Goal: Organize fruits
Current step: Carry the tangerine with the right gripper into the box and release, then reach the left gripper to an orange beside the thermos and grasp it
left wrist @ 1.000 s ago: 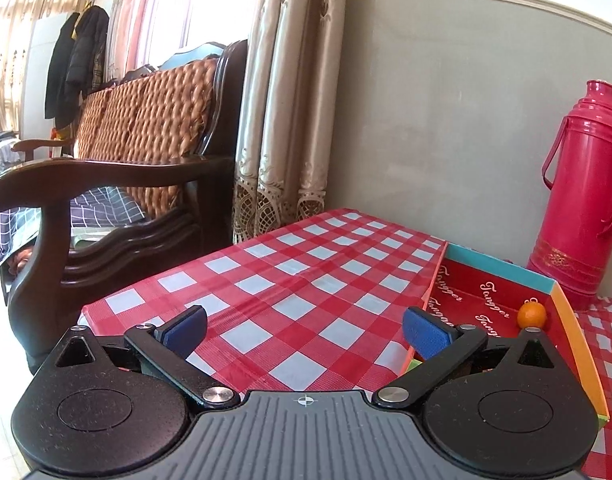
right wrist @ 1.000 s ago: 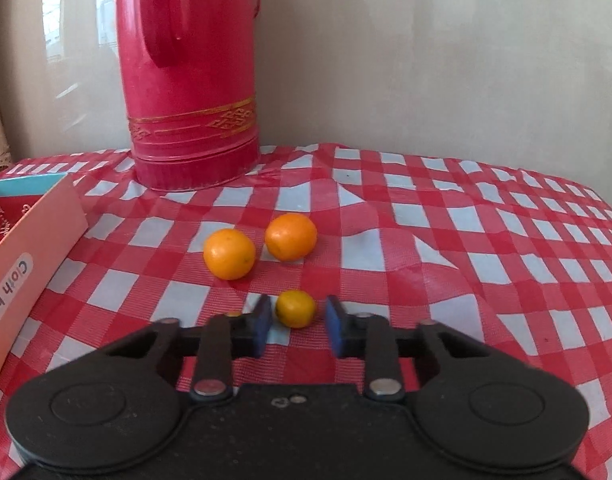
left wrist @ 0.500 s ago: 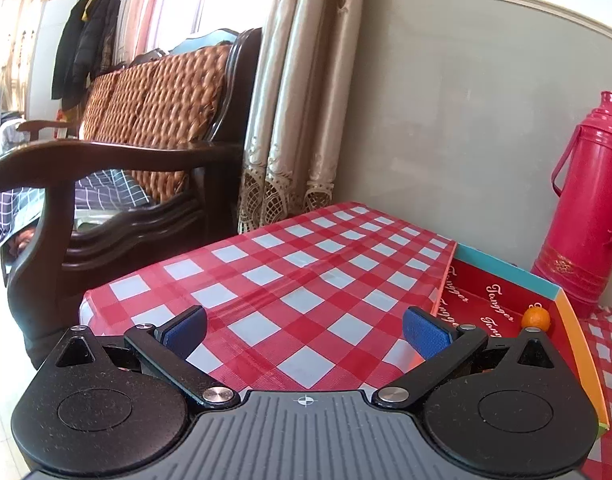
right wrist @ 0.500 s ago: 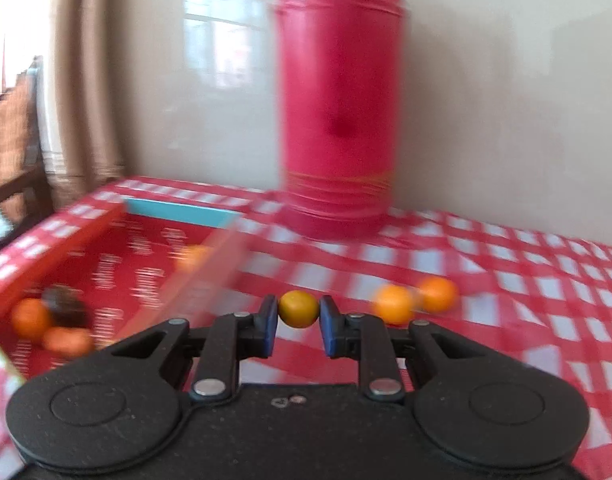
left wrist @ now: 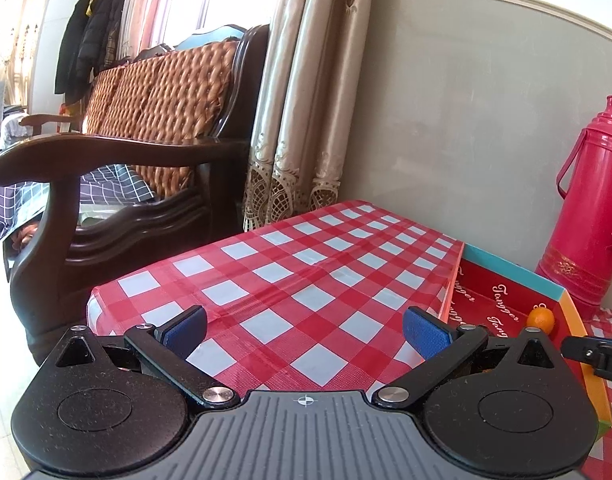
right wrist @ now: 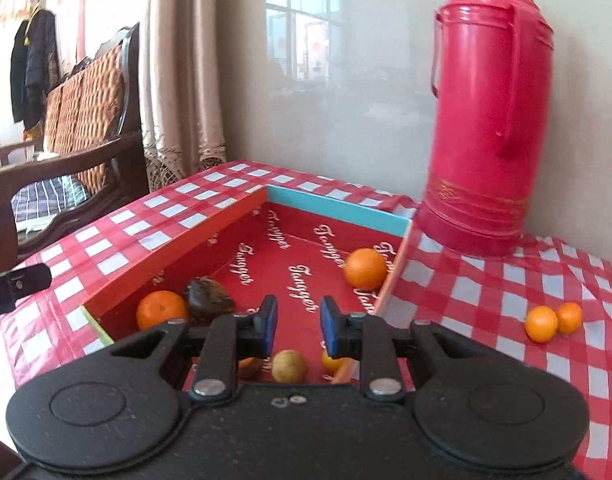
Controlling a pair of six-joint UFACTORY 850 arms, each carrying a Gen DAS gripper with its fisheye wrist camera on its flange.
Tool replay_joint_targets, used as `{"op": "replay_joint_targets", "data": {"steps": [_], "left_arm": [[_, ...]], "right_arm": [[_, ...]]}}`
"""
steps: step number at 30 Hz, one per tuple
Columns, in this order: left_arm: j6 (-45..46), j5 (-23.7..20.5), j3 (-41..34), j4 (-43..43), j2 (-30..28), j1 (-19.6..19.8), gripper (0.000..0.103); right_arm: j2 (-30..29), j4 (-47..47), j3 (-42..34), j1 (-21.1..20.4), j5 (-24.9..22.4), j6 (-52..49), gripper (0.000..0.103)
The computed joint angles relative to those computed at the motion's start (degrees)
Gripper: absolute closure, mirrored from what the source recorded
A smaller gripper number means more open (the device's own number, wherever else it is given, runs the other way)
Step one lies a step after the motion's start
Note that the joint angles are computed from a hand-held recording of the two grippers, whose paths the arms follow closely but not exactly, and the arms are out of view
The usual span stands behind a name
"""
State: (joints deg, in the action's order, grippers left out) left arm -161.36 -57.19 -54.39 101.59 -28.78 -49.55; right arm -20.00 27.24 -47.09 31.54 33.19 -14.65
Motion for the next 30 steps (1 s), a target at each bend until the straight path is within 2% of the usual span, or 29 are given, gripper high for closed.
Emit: {"op": "replay_joint_targets", "data": {"steps": [4, 5, 8, 10, 13, 15, 17, 20, 23, 30], "left_arm": [[-0.26, 0.42, 0.05, 0.23, 0.06, 0.1, 0.0], [-0.16, 0.43, -0.03, 0.26, 0.01, 0.07, 0.0], [0.33, 0.6, -0.41, 0.33, -0.21, -0.03, 0.0], [0.87, 0.69, -0.85, 0.3, -0.49, -0.17, 0.0], [1.91, 0.64, -1.54, 0.2, -0.92, -0.54, 0.0], [2.45, 0.52, -2.09, 0.31, -1.27, -0.89, 0.0], [3.05, 0.18, -2.64, 0.65, -1.65, -1.3, 0.0], [4.82, -0.48, -3.84, 1.31, -2.46, -2.1, 0.0], [7.24, 0.62, -5.38, 2.63, -3.29, -2.67, 0.0], [12.94, 3.31, -9.91, 4.85, -4.95, -4.76, 0.0]], "right_arm": [[0.48, 0.63, 0.41, 0.27, -0.13, -0.23, 0.077], [0.91, -0.13, 0.93, 0.1, 0.26, 1.01, 0.069], [2.7, -0.61, 3.17, -0.6, 2.66, 3.46, 0.027], [4.29, 0.25, 5.23, -1.02, 5.31, 3.75, 0.027], [6.81, 1.47, 8.07, -2.43, 6.76, 4.51, 0.025], [8.43, 3.33, 10.3, -3.39, 8.45, 4.92, 0.017], [9.64, 8.19, 12.44, -3.92, 11.23, 2.64, 0.011], [10.48, 14.63, 15.17, -4.62, 16.01, -0.18, 0.01], [10.26, 20.95, 17.2, -5.17, 20.64, -0.8, 0.006], [7.75, 33.24, 18.88, -6.43, 29.26, -0.55, 0.006]]}}
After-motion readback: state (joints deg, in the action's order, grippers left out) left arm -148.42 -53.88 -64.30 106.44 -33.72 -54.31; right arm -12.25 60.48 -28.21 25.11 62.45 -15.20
